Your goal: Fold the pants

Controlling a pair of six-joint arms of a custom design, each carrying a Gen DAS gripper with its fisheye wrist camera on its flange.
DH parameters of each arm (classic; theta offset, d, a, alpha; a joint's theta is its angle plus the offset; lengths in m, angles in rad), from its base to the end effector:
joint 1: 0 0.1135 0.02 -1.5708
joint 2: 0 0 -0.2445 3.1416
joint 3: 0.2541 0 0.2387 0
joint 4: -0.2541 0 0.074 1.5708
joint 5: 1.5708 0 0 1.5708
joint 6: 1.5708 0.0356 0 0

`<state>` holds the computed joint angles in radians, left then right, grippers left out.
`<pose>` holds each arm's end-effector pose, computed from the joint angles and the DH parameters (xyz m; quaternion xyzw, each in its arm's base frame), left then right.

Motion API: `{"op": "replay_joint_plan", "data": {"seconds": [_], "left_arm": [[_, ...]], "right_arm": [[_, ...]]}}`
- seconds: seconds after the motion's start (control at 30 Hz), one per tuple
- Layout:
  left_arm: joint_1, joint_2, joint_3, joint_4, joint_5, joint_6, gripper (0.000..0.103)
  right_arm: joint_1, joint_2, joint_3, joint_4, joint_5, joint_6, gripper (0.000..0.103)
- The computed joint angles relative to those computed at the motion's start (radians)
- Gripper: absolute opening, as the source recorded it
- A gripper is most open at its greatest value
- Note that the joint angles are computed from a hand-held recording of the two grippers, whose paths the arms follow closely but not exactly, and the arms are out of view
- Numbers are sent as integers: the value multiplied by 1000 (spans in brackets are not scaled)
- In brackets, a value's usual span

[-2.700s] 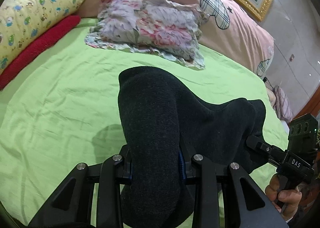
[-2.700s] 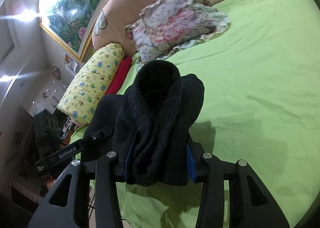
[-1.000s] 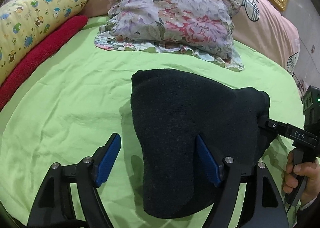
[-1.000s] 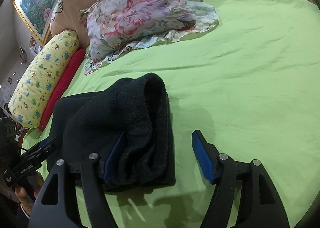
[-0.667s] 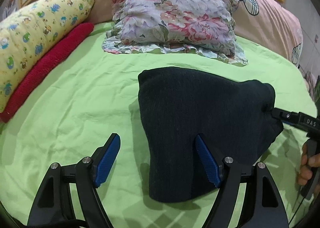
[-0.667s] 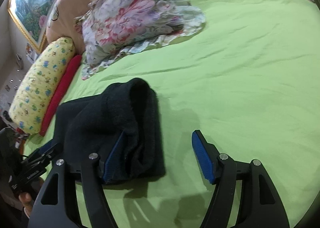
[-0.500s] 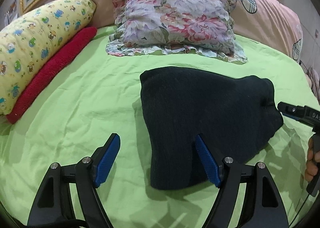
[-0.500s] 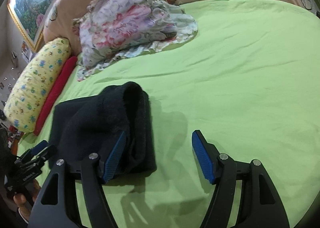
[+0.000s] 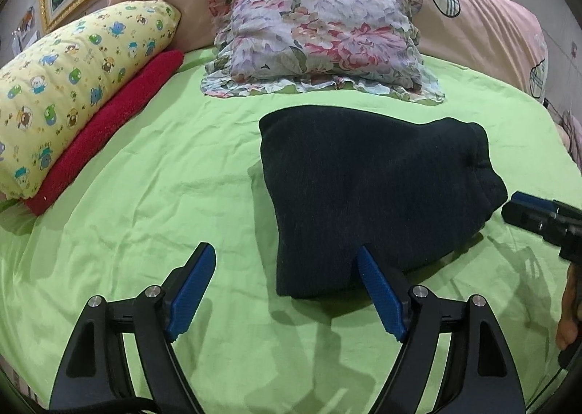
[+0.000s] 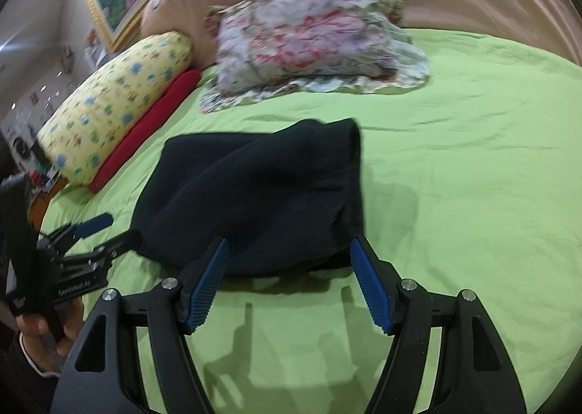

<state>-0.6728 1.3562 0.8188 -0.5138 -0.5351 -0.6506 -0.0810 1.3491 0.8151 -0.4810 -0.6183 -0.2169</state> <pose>0.2061 -0.1410 0.1949 -0.0576 0.9328 0.0493 0.3525 0.2508 0.0003 0.1986 -0.1455 0.9083 0.2506 0.3019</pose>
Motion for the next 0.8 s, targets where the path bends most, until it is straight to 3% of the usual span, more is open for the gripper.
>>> {"op": "replay_joint_plan", "data": {"seconds": [0.4,0.47,0.8], "left_arm": [[-63,12,-29,-33,-24,-86,83],[-61,12,-43,-17,10,-80,83],[-97,43,-51,-30,-33,-116,85]], "right_arm": [[102,-118,-129,6,36,-75,74],[113,-126,-142,11,42,-81,75],[136,-109,-165,32,77,-86,75]]}}
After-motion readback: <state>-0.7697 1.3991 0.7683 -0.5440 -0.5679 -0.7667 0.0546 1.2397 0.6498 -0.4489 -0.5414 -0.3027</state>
